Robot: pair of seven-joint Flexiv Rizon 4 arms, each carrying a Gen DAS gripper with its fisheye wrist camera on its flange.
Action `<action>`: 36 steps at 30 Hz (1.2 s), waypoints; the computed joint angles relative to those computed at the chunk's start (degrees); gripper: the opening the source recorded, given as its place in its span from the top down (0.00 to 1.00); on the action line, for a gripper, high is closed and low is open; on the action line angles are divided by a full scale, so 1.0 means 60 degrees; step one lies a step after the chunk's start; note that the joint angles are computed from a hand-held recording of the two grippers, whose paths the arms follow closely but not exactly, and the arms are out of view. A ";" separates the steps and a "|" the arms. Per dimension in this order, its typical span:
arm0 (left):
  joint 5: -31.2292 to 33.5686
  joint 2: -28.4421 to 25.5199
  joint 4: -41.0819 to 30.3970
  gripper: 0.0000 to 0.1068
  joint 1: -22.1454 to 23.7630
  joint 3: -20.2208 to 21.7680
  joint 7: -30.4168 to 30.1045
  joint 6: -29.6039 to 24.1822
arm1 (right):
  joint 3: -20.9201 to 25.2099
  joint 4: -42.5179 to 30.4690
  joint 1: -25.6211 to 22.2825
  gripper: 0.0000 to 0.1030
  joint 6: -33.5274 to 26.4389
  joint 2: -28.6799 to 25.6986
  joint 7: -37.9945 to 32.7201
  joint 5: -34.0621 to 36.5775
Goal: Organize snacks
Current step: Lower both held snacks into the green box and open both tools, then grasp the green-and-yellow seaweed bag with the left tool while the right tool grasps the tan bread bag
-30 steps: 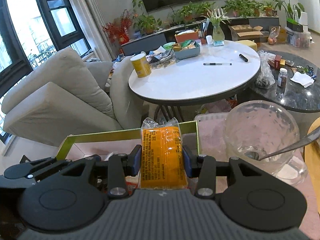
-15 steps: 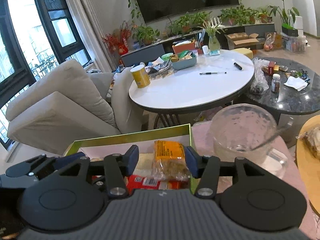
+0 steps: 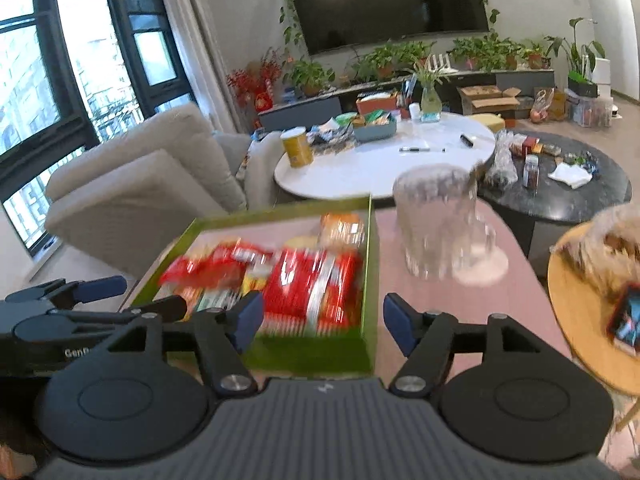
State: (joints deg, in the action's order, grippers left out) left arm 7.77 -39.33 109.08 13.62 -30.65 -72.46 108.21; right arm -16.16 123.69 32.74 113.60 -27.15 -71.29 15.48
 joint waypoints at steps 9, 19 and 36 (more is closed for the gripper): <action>0.0428 0.0664 0.1421 0.13 0.0345 -0.0069 -0.0424 0.0282 | -0.0468 0.0956 0.1018 0.50 0.0108 0.0406 -0.0306 0.0709; 0.0475 0.0997 0.2042 0.12 -0.0620 0.0785 -0.0530 0.0392 | -0.0550 0.1735 0.1410 0.48 0.0437 0.0603 -0.0481 0.1315; 0.1192 0.1517 0.3377 0.12 0.0013 0.0475 -0.0584 0.0595 | 0.1397 0.3204 0.1064 0.44 0.0823 0.0975 -0.1489 0.0992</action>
